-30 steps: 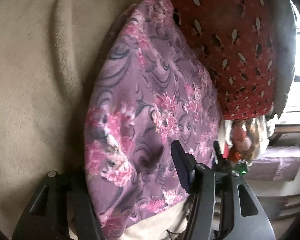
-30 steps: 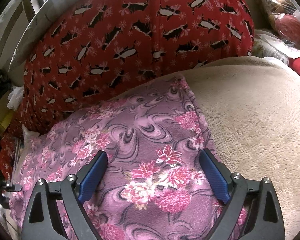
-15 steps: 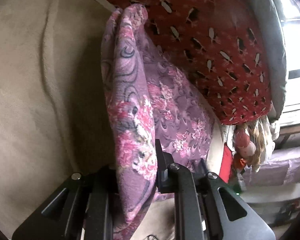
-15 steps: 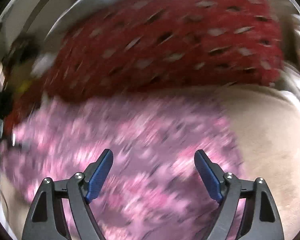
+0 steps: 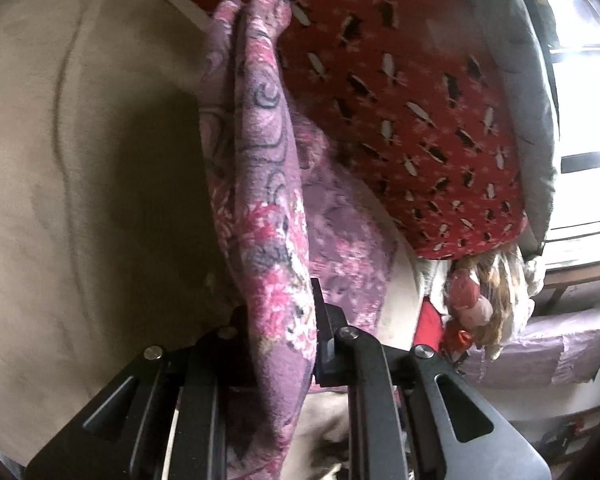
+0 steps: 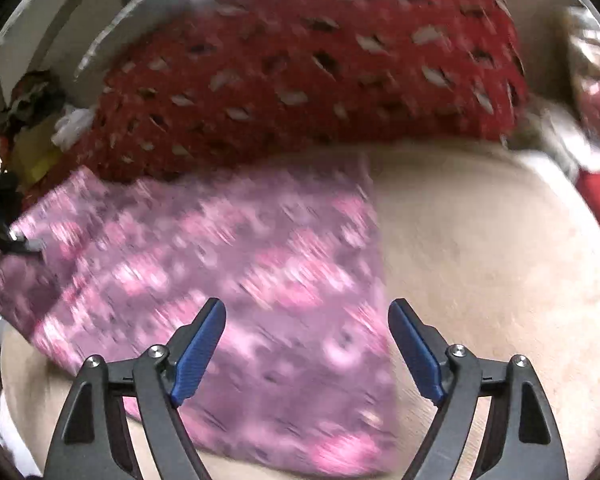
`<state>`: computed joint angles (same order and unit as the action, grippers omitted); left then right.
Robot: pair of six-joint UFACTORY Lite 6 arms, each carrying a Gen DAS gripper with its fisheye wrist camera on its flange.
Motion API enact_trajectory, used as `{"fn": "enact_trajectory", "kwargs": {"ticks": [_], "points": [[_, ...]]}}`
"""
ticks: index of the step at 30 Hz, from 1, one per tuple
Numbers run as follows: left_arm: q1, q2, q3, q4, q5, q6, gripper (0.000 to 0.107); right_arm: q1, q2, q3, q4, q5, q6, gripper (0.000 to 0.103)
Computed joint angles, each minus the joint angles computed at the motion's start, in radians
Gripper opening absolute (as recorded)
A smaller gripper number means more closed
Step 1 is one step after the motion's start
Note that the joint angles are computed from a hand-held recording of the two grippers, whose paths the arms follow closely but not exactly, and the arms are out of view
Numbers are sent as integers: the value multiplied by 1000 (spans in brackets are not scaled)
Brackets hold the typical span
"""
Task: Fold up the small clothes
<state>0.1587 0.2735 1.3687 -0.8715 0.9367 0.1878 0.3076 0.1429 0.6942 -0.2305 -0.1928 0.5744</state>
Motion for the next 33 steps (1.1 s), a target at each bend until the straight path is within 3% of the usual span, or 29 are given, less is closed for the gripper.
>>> {"fn": "enact_trajectory", "kwargs": {"ticks": [3, 7, 14, 21, 25, 27, 33], "points": [[-57, 14, 49, 1, 16, -64, 14, -25, -29, -111, -63, -149, 42, 88], [-139, 44, 107, -32, 23, -97, 14, 23, -8, -99, 125, -142, -117, 92], [-318, 204, 291, -74, -1, -144, 14, -36, -31, -156, -59, -229, 49, 93], [-431, 472, 483, -29, 44, -219, 19, -20, -24, -142, -15, -215, 10, 94], [-442, 461, 405, -82, 57, -159, 25, -29, -20, -143, -46, -228, 38, 94], [-433, 402, 342, -110, 58, -104, 37, -32, -18, -143, -56, -232, 48, 94], [-321, 129, 88, -163, -12, 33, 57, -37, -27, -135, -92, -211, 80, 95]]}}
